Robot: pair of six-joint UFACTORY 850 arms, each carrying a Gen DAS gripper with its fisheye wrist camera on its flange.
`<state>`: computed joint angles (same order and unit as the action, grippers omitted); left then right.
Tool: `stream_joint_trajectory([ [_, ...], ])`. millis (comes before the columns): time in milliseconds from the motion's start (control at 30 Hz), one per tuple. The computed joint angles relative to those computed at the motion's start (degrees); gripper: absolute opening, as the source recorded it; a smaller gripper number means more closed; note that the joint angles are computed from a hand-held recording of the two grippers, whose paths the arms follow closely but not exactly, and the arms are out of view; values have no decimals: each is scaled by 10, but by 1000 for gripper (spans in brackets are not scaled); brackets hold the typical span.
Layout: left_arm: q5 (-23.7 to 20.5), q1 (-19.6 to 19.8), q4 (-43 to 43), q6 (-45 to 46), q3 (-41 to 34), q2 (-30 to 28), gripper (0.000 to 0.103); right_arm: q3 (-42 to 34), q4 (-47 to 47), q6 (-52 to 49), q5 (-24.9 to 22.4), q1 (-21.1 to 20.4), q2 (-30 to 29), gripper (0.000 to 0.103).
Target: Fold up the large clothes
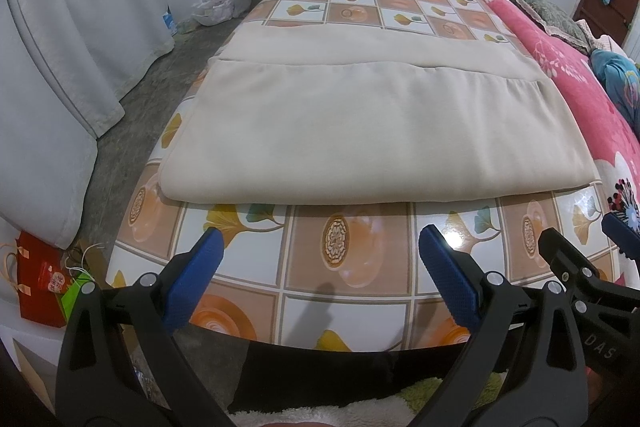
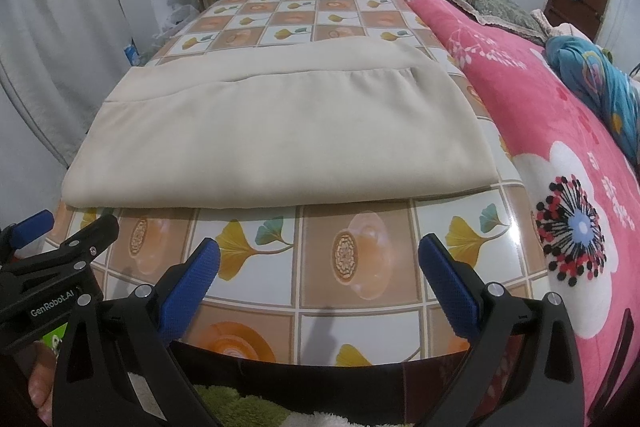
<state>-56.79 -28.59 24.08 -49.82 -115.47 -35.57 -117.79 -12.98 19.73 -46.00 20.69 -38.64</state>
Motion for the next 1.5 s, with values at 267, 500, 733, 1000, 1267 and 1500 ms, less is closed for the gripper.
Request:
stream_joint_trajectory([
  [267, 0, -1, 2, 1, -4, -1, 94, 3, -5, 8, 1, 1, 1, 97],
  [500, 2, -1, 3, 2, -1, 1, 94, 3, -6, 10, 1, 2, 1, 97],
  [733, 2, -1, -1, 10, -6, -1, 94, 7, -12, 20, 3, 2, 3, 97],
  [1000, 3, -3, 5, 7, -6, -1, 94, 9, -13, 24, 3, 2, 5, 97],
  [1267, 7, -2, 12, -3, 3, 6, 94, 0, -10, 20, -2, 5, -1, 97],
  [1500, 13, 1, 12, -8, 9, 10, 94, -8, -19, 14, -5, 9, -4, 97],
])
